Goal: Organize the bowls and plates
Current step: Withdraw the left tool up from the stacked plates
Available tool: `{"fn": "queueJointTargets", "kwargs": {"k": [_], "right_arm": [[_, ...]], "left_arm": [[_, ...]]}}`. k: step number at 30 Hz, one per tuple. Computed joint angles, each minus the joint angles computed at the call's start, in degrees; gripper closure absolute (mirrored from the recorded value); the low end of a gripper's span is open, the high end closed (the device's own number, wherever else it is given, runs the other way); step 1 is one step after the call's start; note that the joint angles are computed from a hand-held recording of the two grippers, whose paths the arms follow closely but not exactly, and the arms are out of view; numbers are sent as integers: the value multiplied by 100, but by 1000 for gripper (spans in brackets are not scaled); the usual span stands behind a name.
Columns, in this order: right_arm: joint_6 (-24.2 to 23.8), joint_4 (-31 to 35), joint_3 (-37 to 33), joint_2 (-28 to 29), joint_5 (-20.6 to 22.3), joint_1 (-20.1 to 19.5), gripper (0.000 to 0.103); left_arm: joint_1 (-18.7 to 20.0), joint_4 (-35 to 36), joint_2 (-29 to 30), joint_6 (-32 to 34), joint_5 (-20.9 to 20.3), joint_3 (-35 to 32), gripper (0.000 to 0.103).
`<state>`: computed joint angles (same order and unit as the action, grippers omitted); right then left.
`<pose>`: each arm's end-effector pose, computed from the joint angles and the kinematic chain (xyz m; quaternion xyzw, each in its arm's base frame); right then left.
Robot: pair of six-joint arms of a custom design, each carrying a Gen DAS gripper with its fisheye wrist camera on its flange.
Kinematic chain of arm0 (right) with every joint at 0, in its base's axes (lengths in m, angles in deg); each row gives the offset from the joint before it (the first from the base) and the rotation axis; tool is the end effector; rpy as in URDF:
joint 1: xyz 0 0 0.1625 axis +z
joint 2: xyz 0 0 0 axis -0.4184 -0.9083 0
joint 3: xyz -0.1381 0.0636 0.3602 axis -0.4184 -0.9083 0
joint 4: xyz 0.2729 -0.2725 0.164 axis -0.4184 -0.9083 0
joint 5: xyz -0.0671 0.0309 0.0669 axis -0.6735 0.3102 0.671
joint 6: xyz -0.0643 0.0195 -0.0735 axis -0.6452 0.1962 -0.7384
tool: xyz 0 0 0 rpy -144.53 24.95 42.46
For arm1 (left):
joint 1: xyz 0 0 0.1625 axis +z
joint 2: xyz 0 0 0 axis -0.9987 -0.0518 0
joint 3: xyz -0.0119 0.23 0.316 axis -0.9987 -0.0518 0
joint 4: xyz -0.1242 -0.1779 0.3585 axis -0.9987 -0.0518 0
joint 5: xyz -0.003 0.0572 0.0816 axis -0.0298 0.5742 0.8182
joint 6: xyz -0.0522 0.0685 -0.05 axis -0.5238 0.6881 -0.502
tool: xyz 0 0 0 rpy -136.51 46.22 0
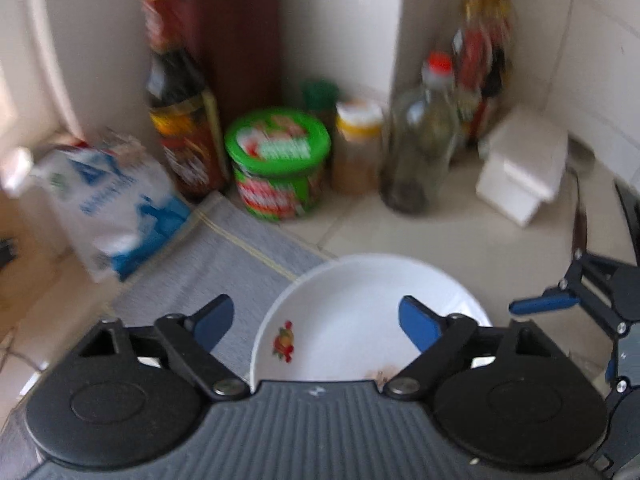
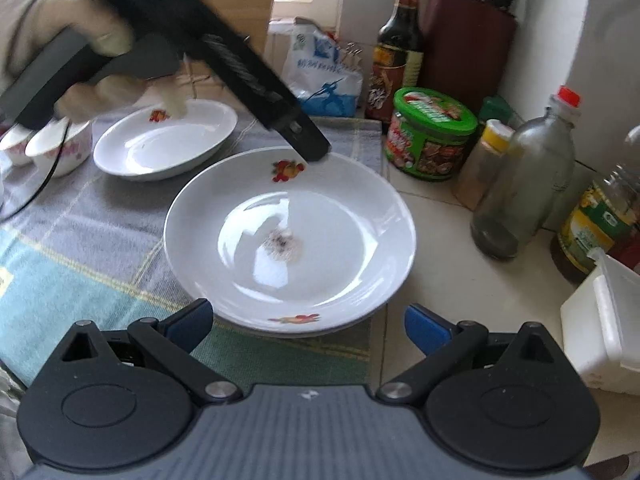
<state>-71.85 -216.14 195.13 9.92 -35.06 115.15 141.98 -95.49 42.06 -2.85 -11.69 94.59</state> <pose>0.0883 -0.5985 0.2175 0.1823 -0.8524 0.3329 0.3597 -0.3676 -0.8081 0.0312 0.5471 0.8148 -0.1186 0.1507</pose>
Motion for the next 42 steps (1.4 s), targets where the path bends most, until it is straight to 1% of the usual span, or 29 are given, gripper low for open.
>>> {"fn": "queueJointTargets", "kwargs": {"k": [2, 4, 6, 9, 11, 13, 14, 17, 19, 20, 22, 23, 24, 25, 27, 29, 31, 33, 35, 37, 39, 40, 42], "right_arm": [[97, -34, 60, -84, 183, -43, 0], [187, 9, 96, -175, 397, -98, 0], [206, -38, 110, -223, 631, -155, 0], [337, -63, 18, -200, 853, -185, 0], [527, -1, -103, -145, 1004, -181, 0], [729, 46, -248, -56, 1146, -151, 0], [813, 96, -324, -9, 1168, -119, 0], [1185, 308, -626, 174, 1049, 43, 0], [1546, 677, -815, 224, 1093, 133, 0], [1583, 729, -865, 258, 1107, 168, 0], [1632, 767, -1020, 385, 962, 292, 0], [1706, 837, -1128, 461, 819, 362, 0], [1794, 930, -1271, 557, 588, 455, 0], [1807, 936, -1355, 622, 444, 519, 0], [1731, 878, -1528, 765, 239, 635, 0], [1630, 876, -1652, 833, 109, 701, 0], [1421, 844, -1770, 892, 100, 736, 0], [1341, 964, -1935, 939, 103, 736, 0], [1298, 1249, -2144, 985, 201, 693, 0], [1268, 1684, -2418, 1046, 326, 626, 0], [1114, 2119, -2729, 1129, 500, 553, 0], [997, 2300, -2878, 1180, 595, 524, 0], [691, 2888, -3292, 1306, 771, 464, 0]], "left_arm": [[-24, -1061, -543, -124, 34, 1081, 4], [-58, -1982, -976, -282, 242, 1989, 3], [-92, -2615, -1294, -399, 526, 2653, 3], [-93, -3217, -1674, -536, 972, 3411, 2], [-90, -3502, -1828, -491, 1322, 3743, 2], [-66, -3626, -1961, -528, 1623, 3962, 2], [-40, -3675, -2024, -545, 1675, 4052, 2], [33, -3772, -2176, -628, 1843, 4269, 2], [98, -3873, -2266, -604, 1878, 4424, 2], [129, -3901, -2293, -590, 1880, 4474, 2], [198, -4008, -2331, -559, 1849, 4573, 2], [224, -4053, -2321, -533, 1817, 4597, 2], [253, -4038, -2317, -534, 1816, 4610, 2], [273, -3997, -2297, -582, 1866, 4607, 2], [328, -3943, -2252, -683, 1828, 4570, 2], [373, -4067, -2191, -734, 1769, 4580, 2], [399, -4082, -2092, -842, 1807, 4514, 2], [397, -4030, -1997, -949, 1898, 4427, 2], [387, -4138, -1902, -957, 1949, 4361, 2], [376, -4229, -1787, -1085, 2013, 4247, 2], [356, -4246, -1644, -1277, 2178, 4074, 2], [349, -4216, -1580, -1376, 2254, 3982, 2], [340, -4128, -1466, -1602, 2382, 3817, 2]]}}
